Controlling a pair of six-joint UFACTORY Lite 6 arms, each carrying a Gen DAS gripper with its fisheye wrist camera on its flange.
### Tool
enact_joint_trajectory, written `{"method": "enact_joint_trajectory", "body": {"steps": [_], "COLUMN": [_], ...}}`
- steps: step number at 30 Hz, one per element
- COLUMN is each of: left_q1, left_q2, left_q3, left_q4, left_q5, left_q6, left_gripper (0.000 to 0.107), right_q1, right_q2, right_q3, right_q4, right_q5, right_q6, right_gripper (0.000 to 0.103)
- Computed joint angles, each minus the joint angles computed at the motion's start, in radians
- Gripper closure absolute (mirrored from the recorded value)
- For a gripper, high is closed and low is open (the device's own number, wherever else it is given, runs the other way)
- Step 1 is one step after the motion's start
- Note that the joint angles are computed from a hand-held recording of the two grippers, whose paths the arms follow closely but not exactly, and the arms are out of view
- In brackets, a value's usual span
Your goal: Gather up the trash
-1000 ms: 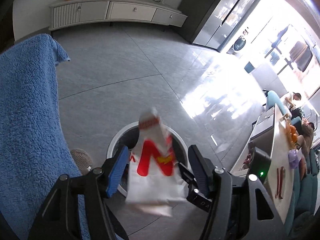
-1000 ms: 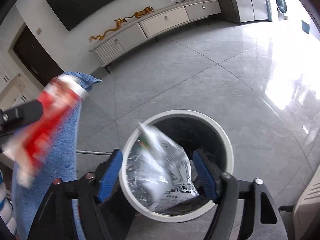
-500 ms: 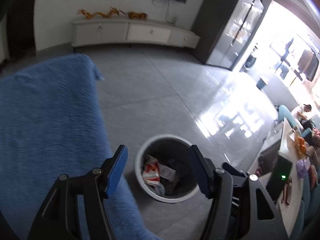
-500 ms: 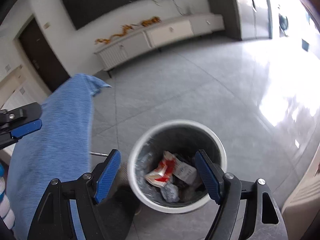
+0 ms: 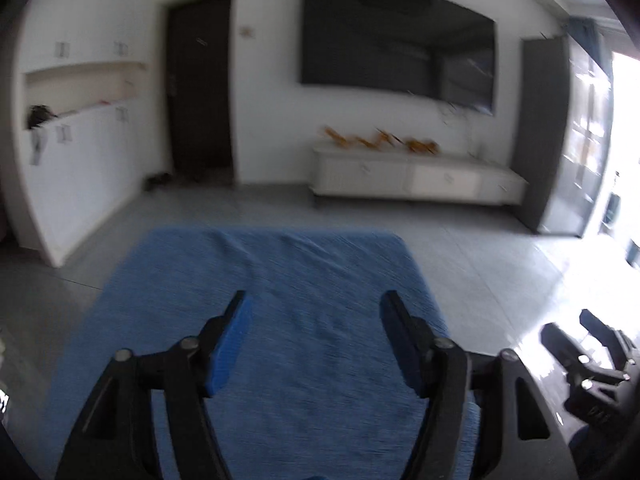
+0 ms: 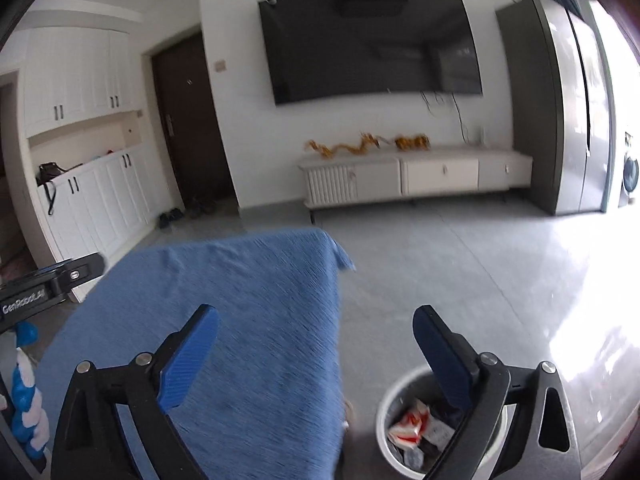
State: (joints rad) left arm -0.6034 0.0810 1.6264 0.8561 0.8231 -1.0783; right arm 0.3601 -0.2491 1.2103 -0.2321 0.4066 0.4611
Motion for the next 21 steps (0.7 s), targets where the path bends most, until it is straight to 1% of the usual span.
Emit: {"method": "enact_joint_trajectory", "body": {"steps": [1, 2, 3, 5, 8, 11, 13, 15, 17, 19, 21], "left_q1": [0.006, 0.012, 0.021, 0.031, 0.019, 0.026, -0.006, -0.052, -0.128, -0.229, -0.272], "left_q2": [-0.045, -0.094, -0.140, -0.215, -0.312, -0.427, -0.485, -0.534, -0.585, -0.593, -0.610], "left_q3": [-0.025, -0.052, -0.077, -0.102, -0.152, -0.207, -0.237, -0.267, -0.296, -0.288, -0.290], "left_q4": [0.031, 0.064, 0.091, 0.147, 0.216, 0.223, 0.258, 0.312, 0.374, 0.432, 0.458], "left_q5": [0.018, 0.041, 0.060, 0.127, 0.216, 0.247, 0.289, 0.352, 0.436, 0.538, 0.580], "left_q6": [-0.015, -0.028, -0.038, -0.056, -0.077, -0.060, -0.074, -0.102, -0.131, -0.148, -0.144], "left_gripper": [0.028, 0.024, 0.023, 0.015, 0.013, 0.012, 0.012, 0.012, 0.012, 0.012, 0.012], "right_q1": [0.049, 0.080, 0.113, 0.199, 0.317, 0.426, 0.483, 0.535, 0.567, 0.602, 0.626], "right_q2": [0.013, 0.020, 0.029, 0.055, 0.107, 0.153, 0.181, 0.198, 0.201, 0.201, 0.189], "right_q3": [0.041, 0.072, 0.104, 0.177, 0.290, 0.386, 0.438, 0.471, 0.481, 0.486, 0.474], "right_q4": [-0.091, -0.143, -0.199, -0.332, -0.460, -0.564, -0.614, -0.666, -0.700, -0.740, -0.775], "right_q5": [0.025, 0.046, 0.069, 0.128, 0.209, 0.284, 0.323, 0.357, 0.379, 0.411, 0.436], "right_q6": [0.097, 0.152, 0.206, 0.329, 0.429, 0.495, 0.526, 0.564, 0.586, 0.607, 0.630], "right_gripper": [0.002, 0.001, 0.001, 0.000, 0.000, 0.000, 0.000, 0.000, 0.000, 0.000, 0.000]}}
